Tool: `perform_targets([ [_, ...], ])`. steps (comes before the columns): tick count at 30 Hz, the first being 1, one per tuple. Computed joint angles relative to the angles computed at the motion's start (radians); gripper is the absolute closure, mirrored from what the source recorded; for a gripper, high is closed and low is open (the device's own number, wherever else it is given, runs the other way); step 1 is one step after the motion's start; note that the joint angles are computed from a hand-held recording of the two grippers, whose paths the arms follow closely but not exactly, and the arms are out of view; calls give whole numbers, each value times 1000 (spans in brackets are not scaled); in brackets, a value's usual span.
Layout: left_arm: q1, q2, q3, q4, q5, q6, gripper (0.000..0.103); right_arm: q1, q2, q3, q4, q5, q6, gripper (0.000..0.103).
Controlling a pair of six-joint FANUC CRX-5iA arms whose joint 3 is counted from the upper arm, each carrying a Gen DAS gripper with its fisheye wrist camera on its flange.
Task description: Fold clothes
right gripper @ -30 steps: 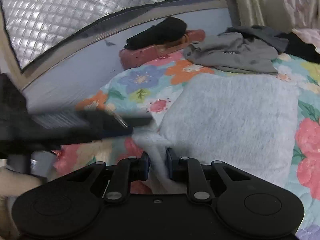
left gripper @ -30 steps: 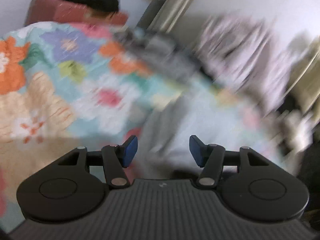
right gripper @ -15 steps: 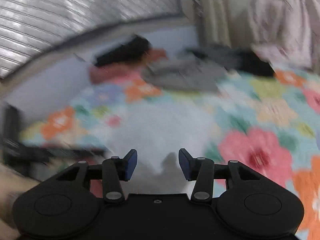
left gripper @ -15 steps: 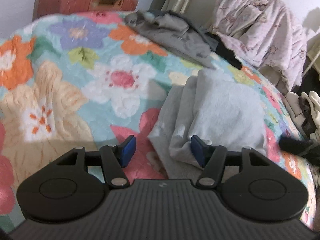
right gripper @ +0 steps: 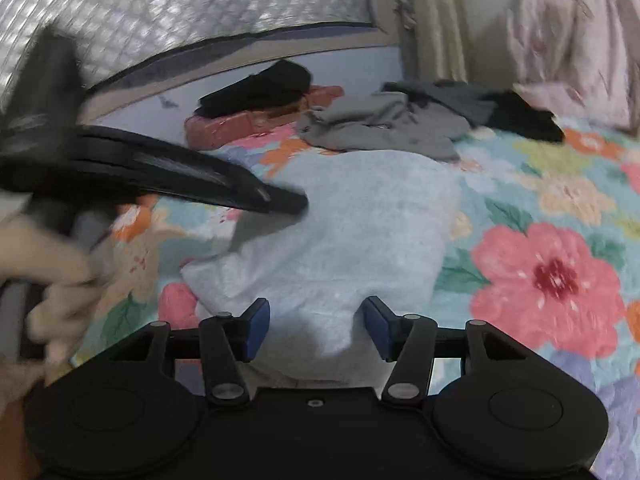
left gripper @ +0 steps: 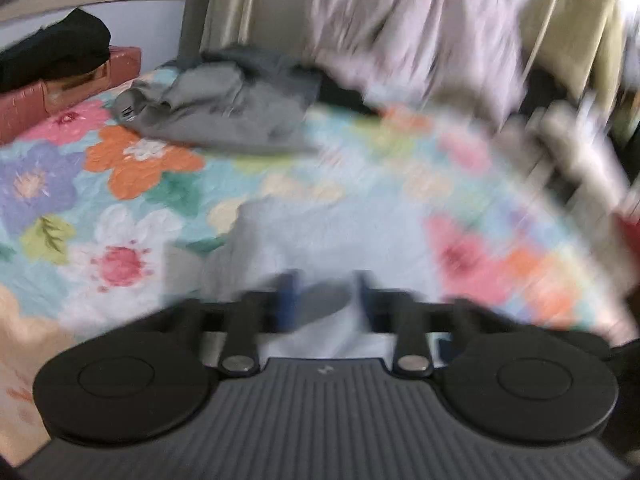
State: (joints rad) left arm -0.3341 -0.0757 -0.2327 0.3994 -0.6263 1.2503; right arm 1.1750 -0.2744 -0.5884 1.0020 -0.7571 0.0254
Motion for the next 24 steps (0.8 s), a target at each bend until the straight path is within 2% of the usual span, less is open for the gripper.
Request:
perform_targets([
  [1,-7,19,40,-70,-27,48,90,10,5,7,0,-9,24,42],
  [2,-9,27,50,-88,-30,53,90,20,6,17,-14,-16,66,40],
  [5,-13,43,64,-105,-34,36,90,35,8,51,-34,-35,150,41],
  [8,-21,57,91,-133,-47,86,90,40,37,71,30,-56,179,40],
  [10,-17,68,100,-121,-48,71,90,37,65,73,70,-62,211,40],
  [11,-13,72,100,-109,-50,61,90,36,73,81,52,-50,246,41],
  [14,4,83,100,-67,-64,37,90,7,62,98,-156,95,358,42],
  [16,11,76,90,-47,-64,35,90,-37,51,67,-187,199,327,42],
  [18,19,58,71,-28,-62,35,89,-77,41,91,-362,273,411,42],
  [19,23,45,60,-24,-62,44,87,-91,39,112,-456,288,474,42],
  [21,35,10,31,-10,-60,63,82,-81,46,141,-499,245,553,42],
  [23,46,-34,2,-14,-68,73,64,-71,31,149,-506,233,584,42],
  [24,49,-53,-9,-22,-81,65,59,-75,8,144,-527,257,594,42],
])
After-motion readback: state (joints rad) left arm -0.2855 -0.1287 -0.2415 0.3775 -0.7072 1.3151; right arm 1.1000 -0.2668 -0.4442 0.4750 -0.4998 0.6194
